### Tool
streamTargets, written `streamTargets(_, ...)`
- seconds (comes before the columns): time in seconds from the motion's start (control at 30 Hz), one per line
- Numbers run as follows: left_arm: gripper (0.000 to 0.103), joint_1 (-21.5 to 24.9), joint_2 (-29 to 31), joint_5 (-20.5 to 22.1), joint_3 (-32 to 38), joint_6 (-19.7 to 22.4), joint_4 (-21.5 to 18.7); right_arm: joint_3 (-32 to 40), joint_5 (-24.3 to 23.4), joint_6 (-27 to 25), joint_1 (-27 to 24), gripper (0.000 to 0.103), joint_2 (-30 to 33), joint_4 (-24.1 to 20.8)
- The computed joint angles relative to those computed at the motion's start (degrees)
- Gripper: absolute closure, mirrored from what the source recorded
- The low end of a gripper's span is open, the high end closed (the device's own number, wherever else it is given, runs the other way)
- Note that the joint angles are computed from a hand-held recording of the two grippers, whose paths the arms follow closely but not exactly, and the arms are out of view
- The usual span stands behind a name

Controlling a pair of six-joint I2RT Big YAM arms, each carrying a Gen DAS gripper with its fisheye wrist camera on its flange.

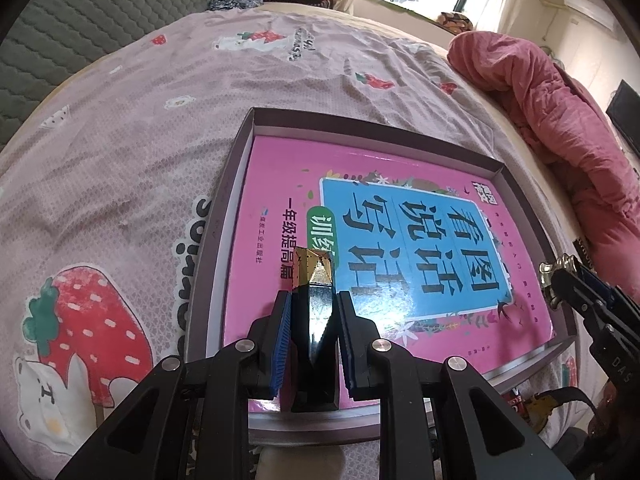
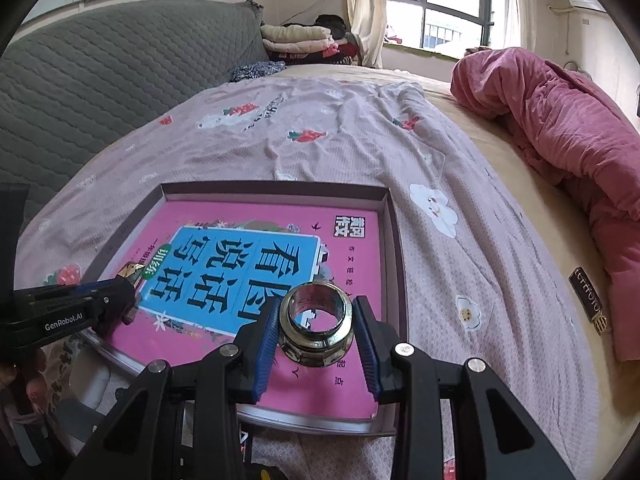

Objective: Organize rigid objects
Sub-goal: 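Carry the black tube over the tray with the left tool while the right tool carries the fitting there, then set the fitting on the workbook with the right tool while the left tool releases the tube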

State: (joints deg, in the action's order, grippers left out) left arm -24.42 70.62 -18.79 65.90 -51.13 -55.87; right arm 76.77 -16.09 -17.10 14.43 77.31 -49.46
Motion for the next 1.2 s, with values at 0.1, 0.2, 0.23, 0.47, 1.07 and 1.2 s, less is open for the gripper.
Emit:
streamTargets(0.1,0.081,0.08,0.17,-0.11,-0.04,0.28,0.36,0.01,-0.16,-0.71,-0.09,0.066,0.1,-0.44)
streamTargets(0.2,0.081,-0.01,0.42,-0.34,-0.07,0.8,0.69,0.03,0.06,-1.24,-0.18,0.066,0.25,-0.75)
streamTargets(0.23,0.081,-0.03,0.48,-0.42,-0.08,1.0,0.81,0.14,-0.26,-1.18,-0.27,0.066,0.36,-0.94)
streamTargets(0.47,0.081,0.03,0.13,-0.55,-0.42,1.97,0.86,0.27,-1.0,-1.68,-0.58,0.066,1.0,-1.74)
streamTargets(1.07,0.081,0.24,0.44,-0.72,-0.29,2.84,0.93,1.16,0.4,-3.03,-0.15,0.066,2.09,-3.93)
streamTargets(1.2,0.081,0.26,0.29,-0.69,-0.53,2.57,1.16,1.21,0.67,-3.73,-0.05,0.066,2.35,-4.42)
